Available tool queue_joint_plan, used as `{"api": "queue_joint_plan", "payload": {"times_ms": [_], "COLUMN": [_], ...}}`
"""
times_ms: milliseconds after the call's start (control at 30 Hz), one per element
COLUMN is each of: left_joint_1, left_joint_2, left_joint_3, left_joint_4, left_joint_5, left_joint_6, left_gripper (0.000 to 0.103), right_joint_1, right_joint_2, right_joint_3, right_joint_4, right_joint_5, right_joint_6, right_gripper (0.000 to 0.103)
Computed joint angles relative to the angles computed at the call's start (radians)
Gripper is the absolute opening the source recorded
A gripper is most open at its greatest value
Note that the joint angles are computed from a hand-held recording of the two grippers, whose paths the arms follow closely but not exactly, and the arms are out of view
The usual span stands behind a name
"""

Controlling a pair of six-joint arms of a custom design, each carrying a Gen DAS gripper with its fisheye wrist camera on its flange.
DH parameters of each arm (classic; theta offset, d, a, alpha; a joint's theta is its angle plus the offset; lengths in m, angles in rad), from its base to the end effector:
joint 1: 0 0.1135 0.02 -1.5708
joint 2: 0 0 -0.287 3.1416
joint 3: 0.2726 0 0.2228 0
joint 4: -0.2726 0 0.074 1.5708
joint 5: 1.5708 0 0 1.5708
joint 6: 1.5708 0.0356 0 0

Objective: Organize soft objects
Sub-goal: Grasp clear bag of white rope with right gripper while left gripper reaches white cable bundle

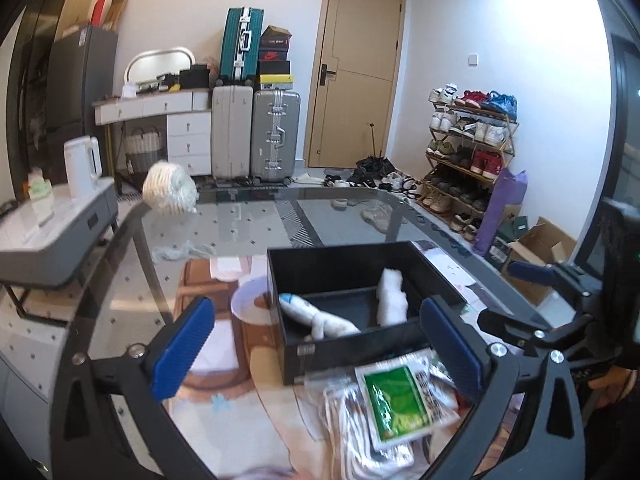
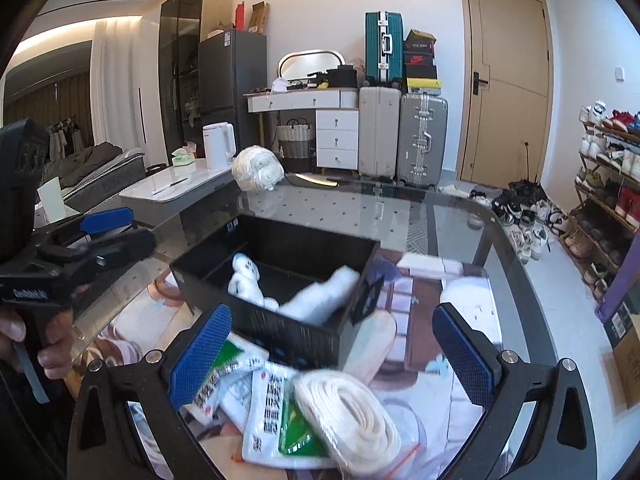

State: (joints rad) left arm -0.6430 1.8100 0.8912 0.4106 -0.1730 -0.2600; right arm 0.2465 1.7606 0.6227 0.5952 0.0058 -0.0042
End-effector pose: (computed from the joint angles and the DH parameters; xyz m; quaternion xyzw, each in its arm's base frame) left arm 0.2927 -0.2116 0.2051 0.1205 0.8516 -0.1532 0.4867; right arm 0.3031 0.0760 0.1691 -0.1074 0.8641 0.0569 0.4884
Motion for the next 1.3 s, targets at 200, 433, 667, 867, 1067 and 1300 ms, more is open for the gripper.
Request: {"api": "queue_joint_plan", "payload": {"times_ms": [200, 433, 667, 867, 1067, 1300], "left_joint_1": [0.005, -0.03, -0.064, -0.083, -0.09, -0.105], "left_joint_2": [-0.056, -0.059, -0.061, -0.043, -0.02, 0.005], "left_joint_3": [-0.116, -0.189, -0.229, -0.242, -0.258, -0.249], "left_joint_4": [0.057, 0.08, 0.076, 0.052, 0.046, 0.031], "left_joint_5": [0.006, -0.026, -0.027, -0.018, -0.004, 0.023], "left_joint_6": [0.001, -0.001, -0.014, -0.02, -0.042, -0.023], "left_gripper": [0.103, 0.103, 0.103, 0.103, 0.103, 0.103], "right_joint_1": [-0.024, -0.03, -0.075, -0.117, -0.136, -0.126], "right_joint_2": [-0.041, -0.072, -0.07, -0.038, 0.03, 0.104], "right_joint_3": [-0.09, -0.169, -0.208, -0.171, -0.107, -0.001], "right_joint_4": [0.05, 0.091, 0.086, 0.019, -0.055, -0.152], "right_joint_5": [-0.039, -0.025, -0.059, -0.098, -0.135, -0.154], "right_joint_6": [0.005, -0.005, 0.001, -0.016, -0.038, -0.053], "right_gripper": [0.102, 0.102, 0.102, 0.102, 0.102, 0.097]}}
